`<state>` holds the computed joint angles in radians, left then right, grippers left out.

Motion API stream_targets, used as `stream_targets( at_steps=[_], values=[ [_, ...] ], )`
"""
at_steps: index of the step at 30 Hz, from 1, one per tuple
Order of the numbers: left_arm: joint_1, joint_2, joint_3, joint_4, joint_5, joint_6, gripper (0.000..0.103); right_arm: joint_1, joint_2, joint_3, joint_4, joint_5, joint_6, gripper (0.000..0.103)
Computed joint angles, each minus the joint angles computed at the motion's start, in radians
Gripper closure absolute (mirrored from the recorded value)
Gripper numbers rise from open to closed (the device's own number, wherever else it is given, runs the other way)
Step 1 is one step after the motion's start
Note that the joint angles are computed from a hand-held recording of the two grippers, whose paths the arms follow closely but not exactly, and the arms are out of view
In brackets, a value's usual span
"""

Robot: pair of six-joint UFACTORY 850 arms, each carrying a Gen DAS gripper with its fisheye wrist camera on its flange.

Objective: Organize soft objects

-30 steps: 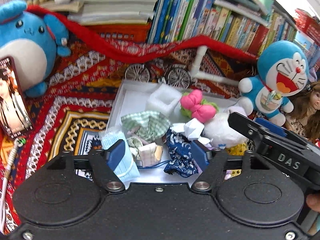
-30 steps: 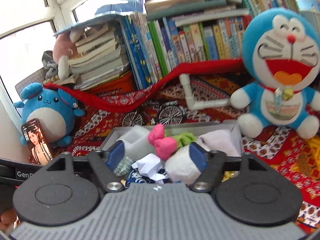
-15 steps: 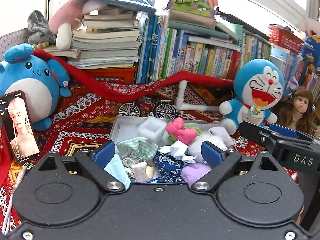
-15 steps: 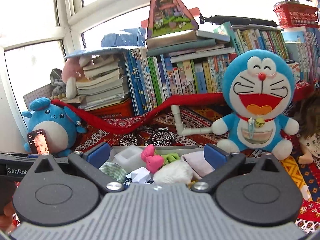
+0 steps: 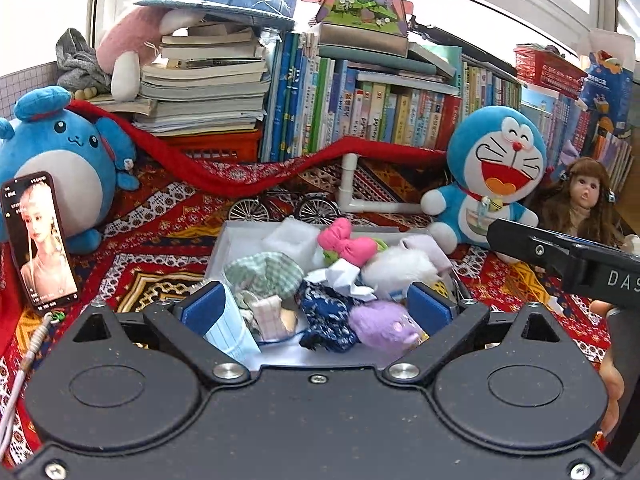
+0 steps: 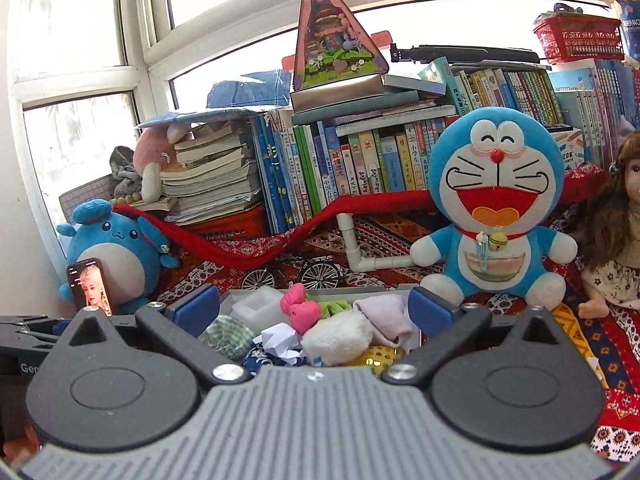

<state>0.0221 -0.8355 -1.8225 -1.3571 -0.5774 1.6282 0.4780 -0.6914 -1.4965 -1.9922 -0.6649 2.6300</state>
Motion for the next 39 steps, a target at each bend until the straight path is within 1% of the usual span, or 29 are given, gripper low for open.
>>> stream_targets(
  at_steps=[3, 8, 10, 14, 18, 20, 23, 29, 34, 39],
  values=[
    [0.005, 0.011, 0.024, -0.015, -0.015, 0.024, 0.006, 0.005, 0.006, 0.012, -0.002, -0.005, 0.002, 0.0],
    [0.014, 0.012, 0.033, 0.006, -0.059, 0.022, 0.006, 0.013, 0.007, 0.016, 0.017, -0.006, -0.053, 0.0],
    [0.016, 0.017, 0.046, -0.018, -0.058, 0.054, 0.006, 0.016, 0.005, 0.017, 0.015, -0.015, -0.055, 0.0],
    [0.019, 0.024, 0.063, -0.064, -0.05, 0.09, 0.006, 0.027, -0.002, 0.018, 0.013, -0.06, -0.047, 0.0],
    [0.022, 0.027, 0.073, -0.085, -0.043, 0.112, 0.006, 0.03, -0.002, 0.029, 0.0, -0.091, 0.002, 0.0],
    [0.024, 0.033, 0.088, -0.112, -0.039, 0.147, 0.006, 0.029, -0.001, 0.032, 0.004, -0.086, 0.014, 0.0],
    [0.028, 0.038, 0.102, -0.132, -0.041, 0.172, 0.006, 0.026, 0.002, 0.033, 0.021, -0.058, -0.014, 0.0],
    [0.033, 0.053, 0.135, -0.17, -0.048, 0.22, 0.006, 0.032, 0.004, 0.05, 0.009, -0.063, -0.008, 0.0],
    [0.04, 0.062, 0.156, -0.183, -0.061, 0.234, 0.006, 0.042, 0.003, 0.057, 0.022, -0.082, -0.027, 0.0],
    [0.049, 0.083, 0.198, -0.228, -0.068, 0.288, 0.006, 0.063, 0.012, 0.083, 0.018, -0.13, -0.041, 0.0]
  ],
)
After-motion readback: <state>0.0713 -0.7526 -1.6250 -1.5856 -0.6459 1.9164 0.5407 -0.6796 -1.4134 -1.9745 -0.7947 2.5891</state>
